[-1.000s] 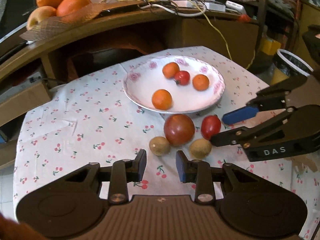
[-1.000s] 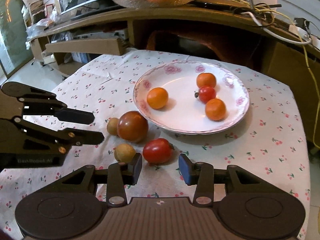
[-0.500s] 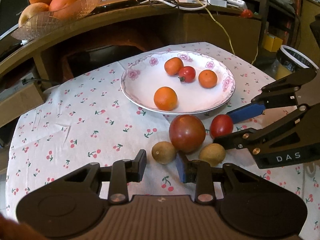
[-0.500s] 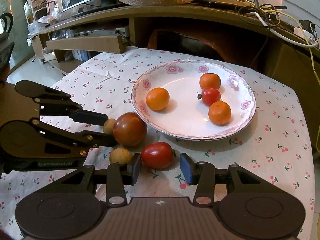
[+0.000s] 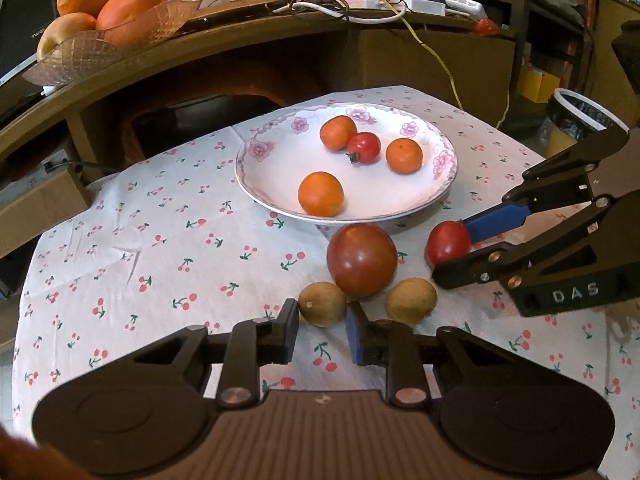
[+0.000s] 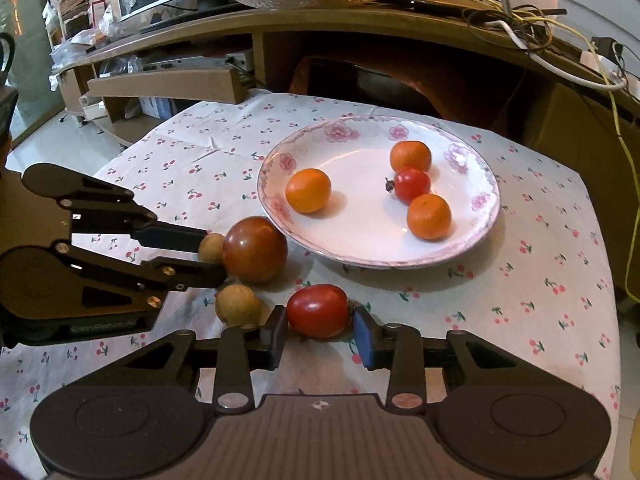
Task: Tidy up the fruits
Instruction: 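Grasp a brown kiwi-like fruit with the left tool while the right tool grasps a red tomato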
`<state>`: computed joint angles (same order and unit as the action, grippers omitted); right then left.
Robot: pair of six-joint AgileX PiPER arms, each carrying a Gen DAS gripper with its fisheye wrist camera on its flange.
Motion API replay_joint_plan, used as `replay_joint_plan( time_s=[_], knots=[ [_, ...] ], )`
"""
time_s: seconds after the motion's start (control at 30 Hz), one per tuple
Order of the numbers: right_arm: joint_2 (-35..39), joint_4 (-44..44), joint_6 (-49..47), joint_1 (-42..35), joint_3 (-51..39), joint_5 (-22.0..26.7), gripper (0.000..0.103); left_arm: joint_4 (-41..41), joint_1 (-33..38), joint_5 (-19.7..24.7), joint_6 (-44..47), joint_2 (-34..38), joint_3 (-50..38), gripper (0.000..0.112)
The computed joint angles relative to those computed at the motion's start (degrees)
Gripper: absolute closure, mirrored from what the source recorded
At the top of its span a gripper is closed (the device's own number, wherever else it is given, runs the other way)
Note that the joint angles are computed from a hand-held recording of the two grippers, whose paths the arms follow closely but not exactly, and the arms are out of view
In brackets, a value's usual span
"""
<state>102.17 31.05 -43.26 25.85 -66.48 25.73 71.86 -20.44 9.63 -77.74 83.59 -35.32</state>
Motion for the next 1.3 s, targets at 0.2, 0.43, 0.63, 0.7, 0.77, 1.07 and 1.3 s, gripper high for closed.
replay_joint_plan(
  time_s=[0.2,0.43,0.63,0.7,0.77,1.07,1.3],
  knots=[
    [-2.9,-2.9,2.9,0.1,2.6,0.5,0.068,-13.1,-3.9,3.2,10.9,-4.9,1.9,0.081],
    [-8.3,-7.7,8.3,0.3,7.9,2.3,0.068,-22.6,-11.5,8.9,15.4,-9.1,5.0,0.081],
    [-9.7,-10.3,9.9,1.6,10.2,0.0,0.066,-18.2,-13.0,10.2,10.1,-8.9,5.3,0.079],
    [-9.5,-9.1,8.7,1.3,10.3,-0.4,0.065,-13.8,-13.6,10.3,5.7,-8.6,5.7,0.076],
    [-9.6,-7.8,7.2,1.0,10.8,-1.0,0.062,-11.5,-13.4,9.9,3.7,-8.4,5.9,0.075],
    [-9.9,-7.6,5.8,1.4,11.7,-2.6,0.060,-5.6,-15.1,11.1,-3.2,-8.6,7.0,0.072],
    [-10.0,-5.9,4.5,1.3,11.7,-2.8,0.059,-3.3,-17.9,14.3,-7.1,-8.9,7.8,0.072]
  ],
)
